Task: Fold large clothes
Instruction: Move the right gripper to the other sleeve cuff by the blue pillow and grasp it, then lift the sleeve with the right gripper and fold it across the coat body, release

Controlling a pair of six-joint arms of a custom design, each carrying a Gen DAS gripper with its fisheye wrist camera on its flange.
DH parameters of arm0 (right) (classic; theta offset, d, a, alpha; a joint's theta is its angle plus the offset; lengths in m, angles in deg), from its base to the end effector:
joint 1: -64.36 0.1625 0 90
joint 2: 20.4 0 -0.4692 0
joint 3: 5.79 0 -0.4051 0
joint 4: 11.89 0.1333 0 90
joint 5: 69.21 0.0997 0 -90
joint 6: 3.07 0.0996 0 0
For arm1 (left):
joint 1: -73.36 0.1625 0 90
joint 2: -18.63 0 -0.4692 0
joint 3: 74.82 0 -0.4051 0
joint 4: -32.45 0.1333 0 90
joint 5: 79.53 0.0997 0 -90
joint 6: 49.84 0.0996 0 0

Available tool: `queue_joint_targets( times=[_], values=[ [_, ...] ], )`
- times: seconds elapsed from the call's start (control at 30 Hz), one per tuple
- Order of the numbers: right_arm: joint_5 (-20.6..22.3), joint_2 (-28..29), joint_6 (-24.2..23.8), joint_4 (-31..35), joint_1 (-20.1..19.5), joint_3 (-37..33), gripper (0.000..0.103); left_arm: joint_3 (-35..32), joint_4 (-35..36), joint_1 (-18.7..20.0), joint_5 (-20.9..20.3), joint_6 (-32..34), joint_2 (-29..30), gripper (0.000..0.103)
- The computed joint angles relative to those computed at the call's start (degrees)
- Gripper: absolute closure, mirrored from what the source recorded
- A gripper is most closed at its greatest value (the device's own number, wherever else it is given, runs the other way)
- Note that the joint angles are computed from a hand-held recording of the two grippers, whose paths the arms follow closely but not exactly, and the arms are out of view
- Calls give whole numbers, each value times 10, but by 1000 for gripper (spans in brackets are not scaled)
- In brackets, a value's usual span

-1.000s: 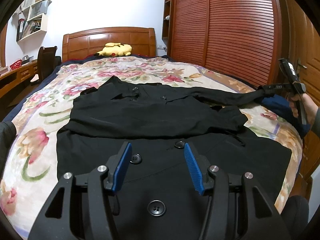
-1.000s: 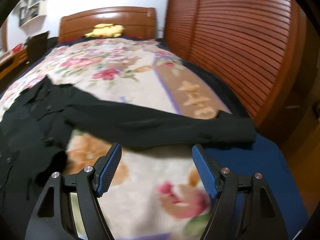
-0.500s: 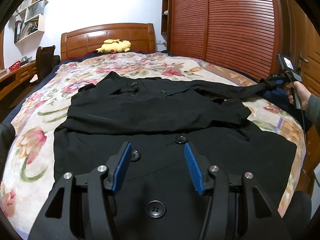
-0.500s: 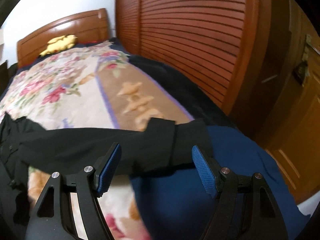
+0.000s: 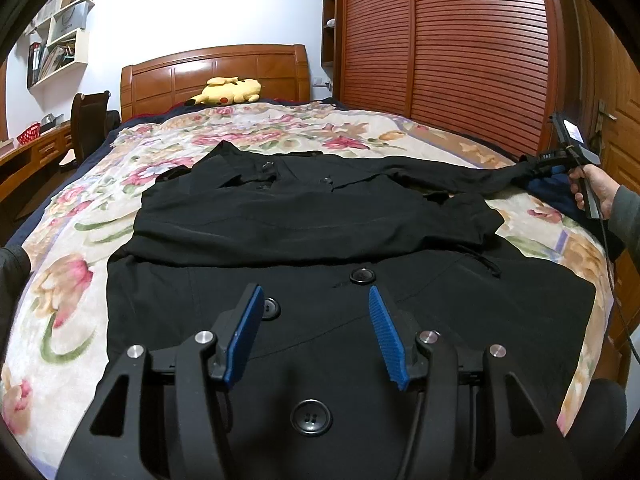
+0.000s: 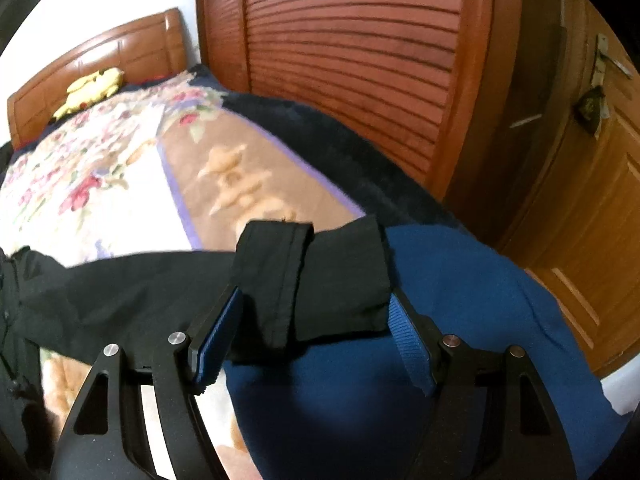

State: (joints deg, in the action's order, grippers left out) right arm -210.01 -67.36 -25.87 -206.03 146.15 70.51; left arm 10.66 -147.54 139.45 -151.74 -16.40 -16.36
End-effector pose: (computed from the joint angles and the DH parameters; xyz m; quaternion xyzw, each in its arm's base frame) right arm -0.0530 -0.7605 0.3866 -0.1673 -0.7449 0.4376 0.4750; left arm -0.1662 -0.7789 0.1093 0.4003 0.8409 -0.3206 0.1728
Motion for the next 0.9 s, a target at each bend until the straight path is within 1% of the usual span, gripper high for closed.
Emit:
queue_joint_targets(
  times=[0.03, 0.07, 0.13, 0.2, 0.23, 0.27, 0.3, 0.47, 0.57, 0.73, 0.9],
  values=[
    [-7, 3, -7, 0, 1, -3, 50, -1, 2, 0, 0, -1, 0, 49],
    [-21, 9, -14, 1, 2, -9, 56, -1, 3, 1, 0, -2, 0, 49],
    [-32, 14, -30, -2, 7, -13, 75, -1, 4, 1, -1, -4, -1, 49],
    [-47, 25, -70, -35, 15, -23, 81, -2, 7, 2, -3, -4, -2, 49],
    [-45, 27, -95, -57, 21, -23, 84, -1, 7, 2, -4, -5, -3, 49],
    [-46, 30, -116, -75, 26, -27, 85, -3, 8, 3, -5, -5, -2, 49],
    [-50, 37, -150, -105, 34, -34, 86, -3, 8, 3, -5, -6, -3, 49],
    [-34, 48, -237, -173, 68, -42, 87, -5, 8, 6, -11, -9, -4, 49],
    [-25, 55, -270, -186, 91, -45, 88, -4, 6, 8, -13, -11, -6, 49],
    [-13, 73, -308, -185, 123, -49, 88, 3, -1, 9, -15, -10, -12, 49],
    [-5, 102, -354, -197, 148, -60, 89, 10, -8, 11, -14, -8, -17, 49]
  ],
)
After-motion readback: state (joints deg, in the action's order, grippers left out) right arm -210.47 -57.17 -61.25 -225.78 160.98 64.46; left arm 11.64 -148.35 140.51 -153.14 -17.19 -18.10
